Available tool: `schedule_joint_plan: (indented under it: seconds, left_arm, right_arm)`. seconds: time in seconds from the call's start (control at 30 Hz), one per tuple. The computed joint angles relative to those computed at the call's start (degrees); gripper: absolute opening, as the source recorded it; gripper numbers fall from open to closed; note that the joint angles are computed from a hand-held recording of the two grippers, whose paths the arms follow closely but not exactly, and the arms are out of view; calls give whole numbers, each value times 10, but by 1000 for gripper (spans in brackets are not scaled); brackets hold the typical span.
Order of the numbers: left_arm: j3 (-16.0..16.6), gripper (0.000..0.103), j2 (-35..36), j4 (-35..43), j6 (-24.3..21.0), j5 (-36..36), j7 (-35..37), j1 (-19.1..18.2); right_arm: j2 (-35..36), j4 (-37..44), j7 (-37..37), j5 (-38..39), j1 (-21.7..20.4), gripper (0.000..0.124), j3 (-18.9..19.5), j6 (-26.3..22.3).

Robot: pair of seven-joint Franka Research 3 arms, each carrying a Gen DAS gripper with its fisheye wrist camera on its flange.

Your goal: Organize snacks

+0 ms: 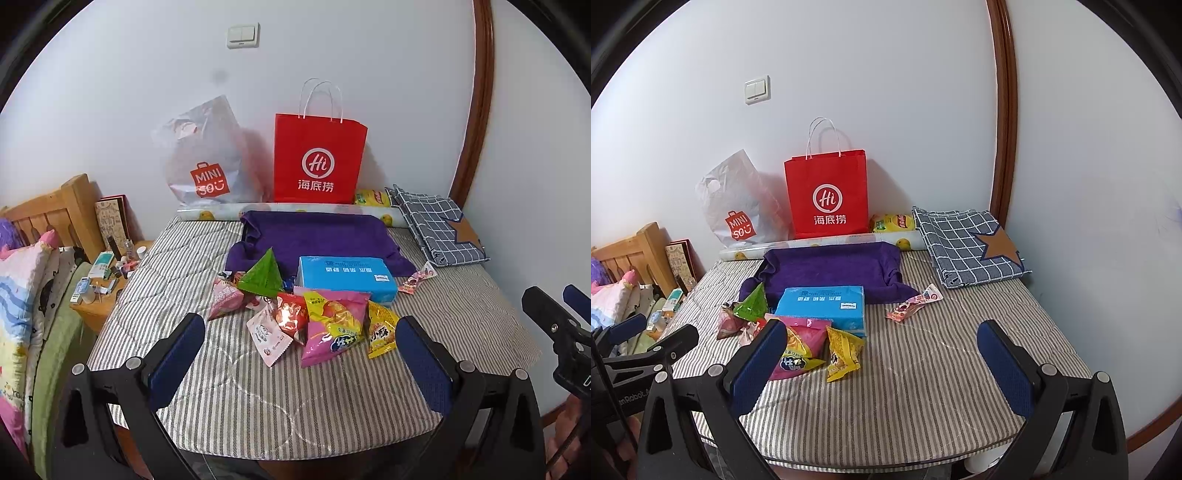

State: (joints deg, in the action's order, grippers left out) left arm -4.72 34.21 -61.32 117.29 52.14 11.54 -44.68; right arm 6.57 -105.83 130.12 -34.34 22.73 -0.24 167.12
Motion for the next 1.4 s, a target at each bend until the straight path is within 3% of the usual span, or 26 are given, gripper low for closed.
schedule_joint_plan:
  seconds: [0.47, 0.77, 1.17, 1.27, 1.4]
  left_arm:
    - [-2, 102, 0, -18, 12, -6, -7, 11]
    - [-11, 102, 13, -41, 46, -58, -2, 46]
    - [-4, 102, 37, -47, 77, -111, 16, 81]
    - [0, 102, 38, -50, 78, -115, 19, 89]
    - [3, 101, 34, -66, 99, -116, 22, 104]
  right_arm:
    - [11, -3, 44, -37, 6, 103, -14, 30]
    - [76, 31, -42, 80, 9, 103, -18, -2]
    - [160, 100, -95, 146, 39, 103, -64, -27]
    - [187, 128, -78, 147, 49, 96, -87, -28]
    - [239, 191, -107, 195, 28, 80, -72, -50]
